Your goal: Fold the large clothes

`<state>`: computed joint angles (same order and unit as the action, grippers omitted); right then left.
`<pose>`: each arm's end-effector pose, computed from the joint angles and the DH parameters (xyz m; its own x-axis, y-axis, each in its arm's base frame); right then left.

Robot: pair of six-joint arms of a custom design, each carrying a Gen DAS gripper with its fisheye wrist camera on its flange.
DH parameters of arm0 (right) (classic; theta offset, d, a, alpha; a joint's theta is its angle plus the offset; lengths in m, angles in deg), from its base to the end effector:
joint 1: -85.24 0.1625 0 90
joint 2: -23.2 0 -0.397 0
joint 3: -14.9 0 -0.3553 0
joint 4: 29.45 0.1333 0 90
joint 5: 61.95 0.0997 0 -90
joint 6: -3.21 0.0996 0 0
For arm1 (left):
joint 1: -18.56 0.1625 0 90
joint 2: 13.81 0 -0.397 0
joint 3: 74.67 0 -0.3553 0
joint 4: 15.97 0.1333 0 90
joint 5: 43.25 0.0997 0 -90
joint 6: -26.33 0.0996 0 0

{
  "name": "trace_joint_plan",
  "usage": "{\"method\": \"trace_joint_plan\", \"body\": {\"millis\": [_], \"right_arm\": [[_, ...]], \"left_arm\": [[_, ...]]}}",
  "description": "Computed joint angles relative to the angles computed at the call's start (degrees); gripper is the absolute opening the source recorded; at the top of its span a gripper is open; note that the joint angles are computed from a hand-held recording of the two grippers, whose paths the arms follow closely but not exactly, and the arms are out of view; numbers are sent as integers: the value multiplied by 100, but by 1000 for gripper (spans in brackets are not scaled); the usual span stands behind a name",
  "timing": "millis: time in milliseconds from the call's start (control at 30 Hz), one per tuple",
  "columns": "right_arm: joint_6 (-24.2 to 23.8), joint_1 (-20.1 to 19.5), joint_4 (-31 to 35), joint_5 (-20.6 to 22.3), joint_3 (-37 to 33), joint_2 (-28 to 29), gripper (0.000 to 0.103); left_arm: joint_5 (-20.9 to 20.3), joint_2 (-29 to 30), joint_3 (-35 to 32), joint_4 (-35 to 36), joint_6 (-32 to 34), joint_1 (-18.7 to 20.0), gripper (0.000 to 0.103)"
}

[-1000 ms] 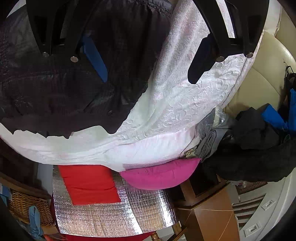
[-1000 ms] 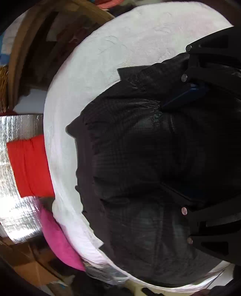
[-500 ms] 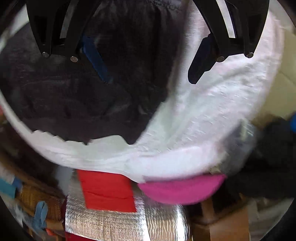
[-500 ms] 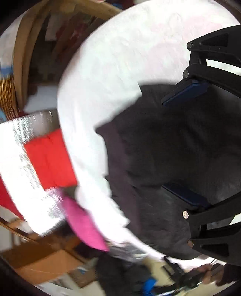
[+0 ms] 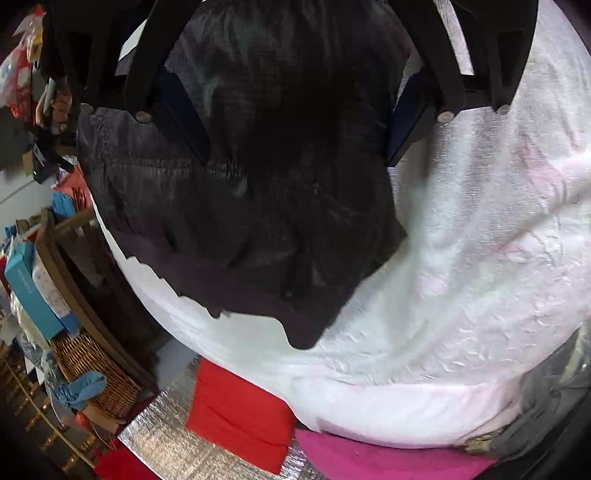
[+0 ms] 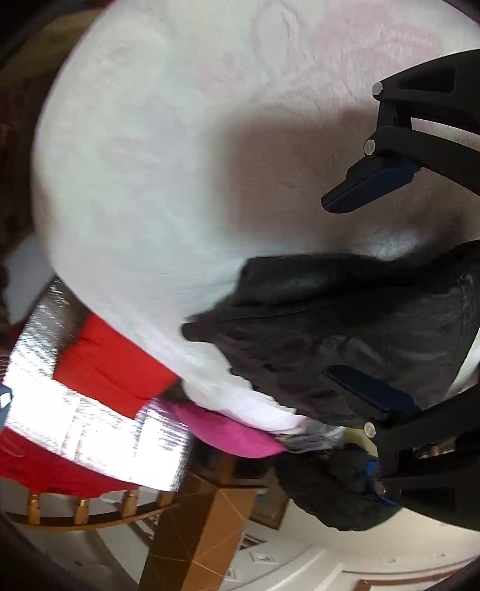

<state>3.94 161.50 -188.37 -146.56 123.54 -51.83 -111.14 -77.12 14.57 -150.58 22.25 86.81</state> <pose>0.0110 -0.5556 0.3261 -0.9774 0.1938 -0.0840 0.2063 0.7903 -0.5770 -0.0718 -0.6409 0.3064 -0.9279 0.1682 -0.3329 0.2857 0.8941 -0.3448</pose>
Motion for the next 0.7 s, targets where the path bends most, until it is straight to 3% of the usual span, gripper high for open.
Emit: {"method": "trace_joint_plan", "body": {"millis": [100,267,300,367,500,600,700], "right_arm": [[-109,67,338,-100,-218,273,88],[-478,30,607,451,-454,561,93],[-502,88,583,379,-490,632,100],[-576,244,358,252,-531,798,103],[-676,492,532,245,-864,1206,103],[-745,772,364,-222,-1000,1459,103],[-526,833,212,-310,-1025,1542,100]], "left_arm": [[-234,62,-72,48,105,72,97],[-632,110,-164,76,180,201,98],[-641,126,-166,79,169,200,98],[-614,150,-195,196,212,174,99],[-613,162,-212,378,393,143,103],[-385,364,-455,984,200,115,103],[-637,389,-562,1080,-119,207,103]]}}
